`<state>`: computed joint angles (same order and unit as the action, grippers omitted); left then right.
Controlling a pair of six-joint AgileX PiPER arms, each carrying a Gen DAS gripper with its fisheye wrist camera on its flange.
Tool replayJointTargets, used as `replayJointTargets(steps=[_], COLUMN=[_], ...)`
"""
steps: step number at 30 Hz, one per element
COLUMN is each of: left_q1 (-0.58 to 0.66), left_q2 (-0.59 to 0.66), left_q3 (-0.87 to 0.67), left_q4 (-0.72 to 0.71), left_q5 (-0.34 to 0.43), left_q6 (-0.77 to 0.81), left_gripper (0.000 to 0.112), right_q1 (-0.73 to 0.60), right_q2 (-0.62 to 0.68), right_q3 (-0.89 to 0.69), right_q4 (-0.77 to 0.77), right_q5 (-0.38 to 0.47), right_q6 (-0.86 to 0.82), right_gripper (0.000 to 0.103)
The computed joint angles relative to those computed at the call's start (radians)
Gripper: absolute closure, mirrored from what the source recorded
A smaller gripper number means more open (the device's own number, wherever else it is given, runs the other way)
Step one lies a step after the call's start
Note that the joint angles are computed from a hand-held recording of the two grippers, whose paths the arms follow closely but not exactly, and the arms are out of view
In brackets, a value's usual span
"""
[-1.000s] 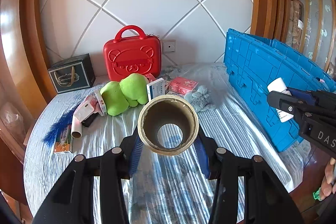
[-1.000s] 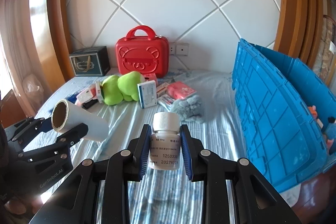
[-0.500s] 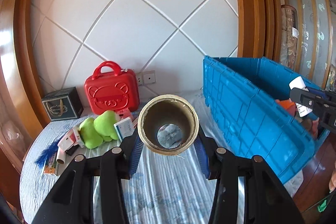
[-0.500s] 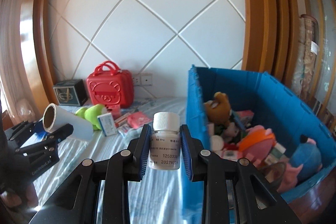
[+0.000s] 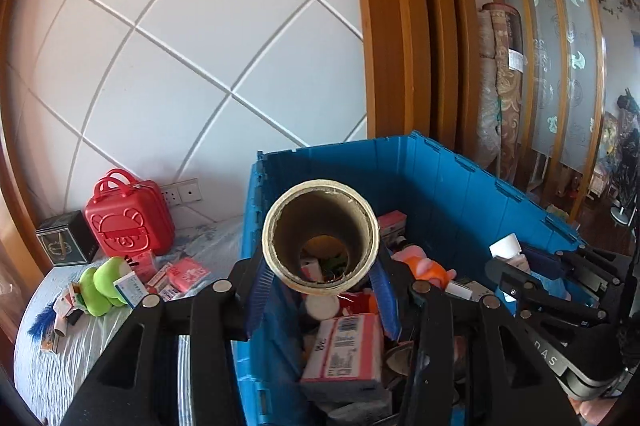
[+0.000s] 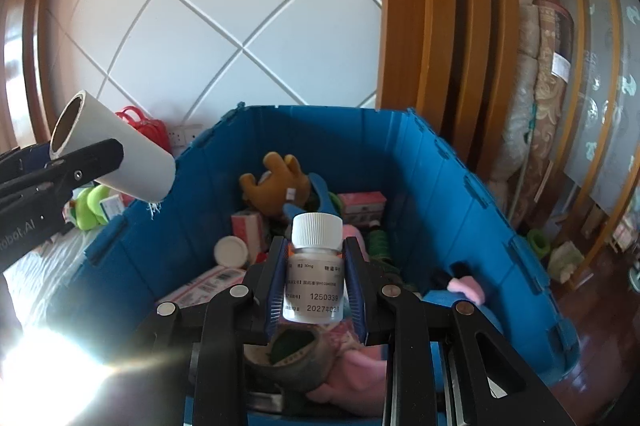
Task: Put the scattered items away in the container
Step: 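Carry the lint roller and pill bottle into the blue crate and open both tools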
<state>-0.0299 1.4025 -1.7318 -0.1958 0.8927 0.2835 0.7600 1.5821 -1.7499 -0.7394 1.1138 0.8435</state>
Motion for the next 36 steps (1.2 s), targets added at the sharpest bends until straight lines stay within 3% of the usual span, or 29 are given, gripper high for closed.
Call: replayJointTargets(steps=[4, 10, 14, 22, 25, 27, 29, 31, 33, 36], left_q1=[-0.128, -0.194, -0.218, -0.225, -0.214, -0.210, -0.209, -0.204, -0.197, -0.184], left_q2=[0.039, 0.077, 0.068, 0.049, 0.030, 0.016, 0.005, -0.006, -0.017, -0.034], left_q3=[0.013, 0.032, 0.050, 0.090, 0.111, 0.125, 0.136, 0.148, 0.160, 0.173], left_q4=[0.173, 0.295, 0.349, 0.358, 0.345, 0.344, 0.350, 0.352, 0.348, 0.341], left_q5=[0.032, 0.061, 0.042, 0.045, 0.042, 0.039, 0.038, 0.035, 0.033, 0.030], left_q6=[-0.148, -0.262, -0.301, -0.317, -0.315, -0.314, -0.317, -0.320, -0.320, -0.314], left_gripper=[0.067, 0.066, 0.043, 0.041, 0.041, 0.041, 0.041, 0.041, 0.041, 0.041], right_q1=[-0.062, -0.124, -0.138, -0.172, -0.167, -0.159, -0.144, -0.121, -0.107, -0.091], right_q2=[-0.040, -0.059, -0.069, -0.078, -0.084, -0.092, -0.101, -0.111, -0.122, -0.136], right_q3=[0.081, 0.138, 0.152, 0.168, 0.172, 0.180, 0.191, 0.201, 0.207, 0.207], right_q4=[0.049, 0.089, 0.105, 0.104, 0.084, 0.069, 0.044, 0.009, -0.004, -0.005], right_q5=[-0.066, -0.141, -0.163, -0.181, -0.171, -0.167, -0.160, -0.145, -0.133, -0.107], right_q6=[-0.037, -0.092, -0.105, -0.122, -0.116, -0.102, -0.082, -0.054, -0.044, -0.040], right_gripper=[0.076, 0.075, 0.075, 0.074, 0.064, 0.048, 0.020, 0.008, 0.002, 0.000])
